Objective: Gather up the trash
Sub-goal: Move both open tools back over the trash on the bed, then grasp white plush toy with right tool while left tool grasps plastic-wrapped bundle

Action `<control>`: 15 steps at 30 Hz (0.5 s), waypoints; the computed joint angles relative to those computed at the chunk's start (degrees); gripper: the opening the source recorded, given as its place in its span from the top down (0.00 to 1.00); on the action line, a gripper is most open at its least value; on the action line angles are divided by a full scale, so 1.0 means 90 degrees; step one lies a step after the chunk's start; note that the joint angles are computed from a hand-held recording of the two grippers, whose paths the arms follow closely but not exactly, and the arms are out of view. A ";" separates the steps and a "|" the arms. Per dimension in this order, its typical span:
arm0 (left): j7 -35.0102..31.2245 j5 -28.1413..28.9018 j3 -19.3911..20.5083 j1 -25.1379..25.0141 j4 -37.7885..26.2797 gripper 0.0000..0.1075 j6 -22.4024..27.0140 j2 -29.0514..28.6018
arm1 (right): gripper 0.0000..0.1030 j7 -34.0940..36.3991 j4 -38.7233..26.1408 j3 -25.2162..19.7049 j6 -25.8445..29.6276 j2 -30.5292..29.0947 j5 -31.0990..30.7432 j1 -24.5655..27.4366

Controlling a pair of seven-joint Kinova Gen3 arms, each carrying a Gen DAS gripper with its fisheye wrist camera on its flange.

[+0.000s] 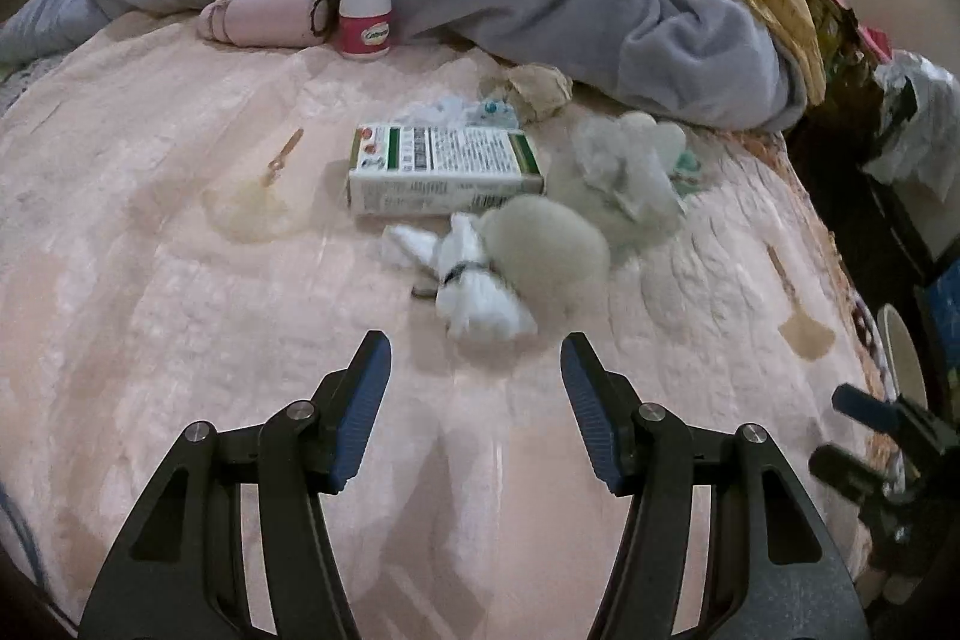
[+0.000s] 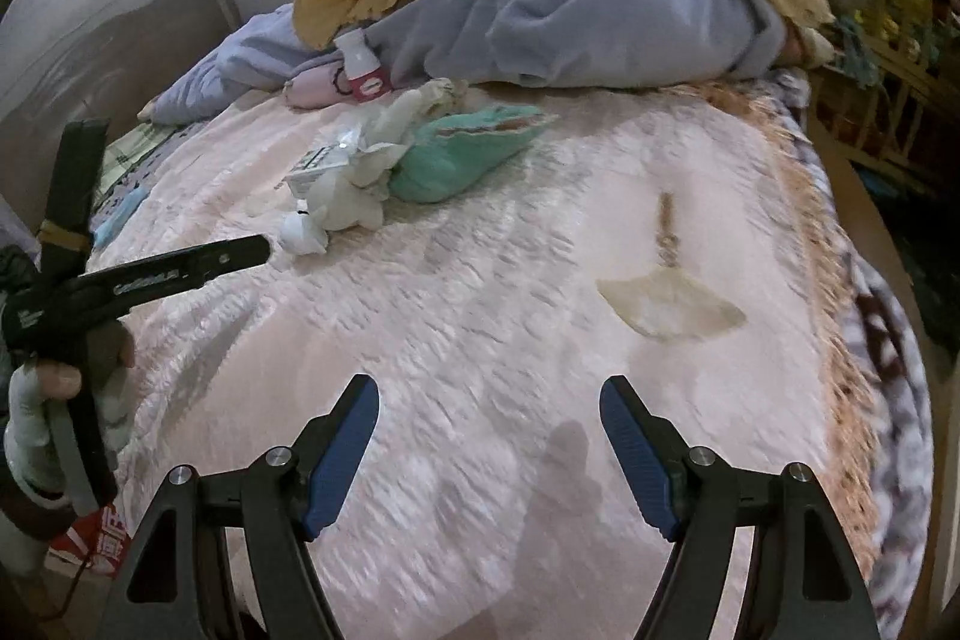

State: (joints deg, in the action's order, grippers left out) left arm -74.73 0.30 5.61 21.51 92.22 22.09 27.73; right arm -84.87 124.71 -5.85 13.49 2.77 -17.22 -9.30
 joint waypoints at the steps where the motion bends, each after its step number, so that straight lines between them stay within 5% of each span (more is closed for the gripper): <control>1: -0.0037 0.0023 0.0051 -0.0040 -0.0121 0.46 0.0004 0.0108 | 0.28 0.0140 -0.0066 -0.0033 0.0009 0.0059 -0.0113 0.0035; 5: -0.0327 0.0210 0.0318 -0.0311 -0.0562 0.47 0.0162 0.0491 | 0.28 0.0362 -0.0334 -0.0161 0.0036 0.0277 -0.0294 0.0111; 7: -0.0605 0.0413 0.0571 -0.0567 -0.0685 0.58 0.0233 0.0627 | 0.28 0.0633 -0.0521 -0.0315 0.0073 0.0426 -0.0547 0.0261; 8: -0.0706 0.0511 0.0640 -0.0645 -0.0743 0.75 0.0326 0.0669 | 0.28 0.0649 -0.0618 -0.0337 0.0099 0.0497 -0.0560 0.0266; 12: -0.1475 0.1258 0.1250 -0.1352 -0.0597 0.79 0.0462 0.0637 | 0.28 0.0827 -0.1077 -0.0573 0.0193 0.0838 -0.0752 0.0430; 15: -0.1613 0.1294 0.0974 -0.1197 -0.0258 0.80 0.0346 0.0288 | 0.28 0.0962 -0.1512 -0.0771 0.0344 0.1193 -0.0908 0.0539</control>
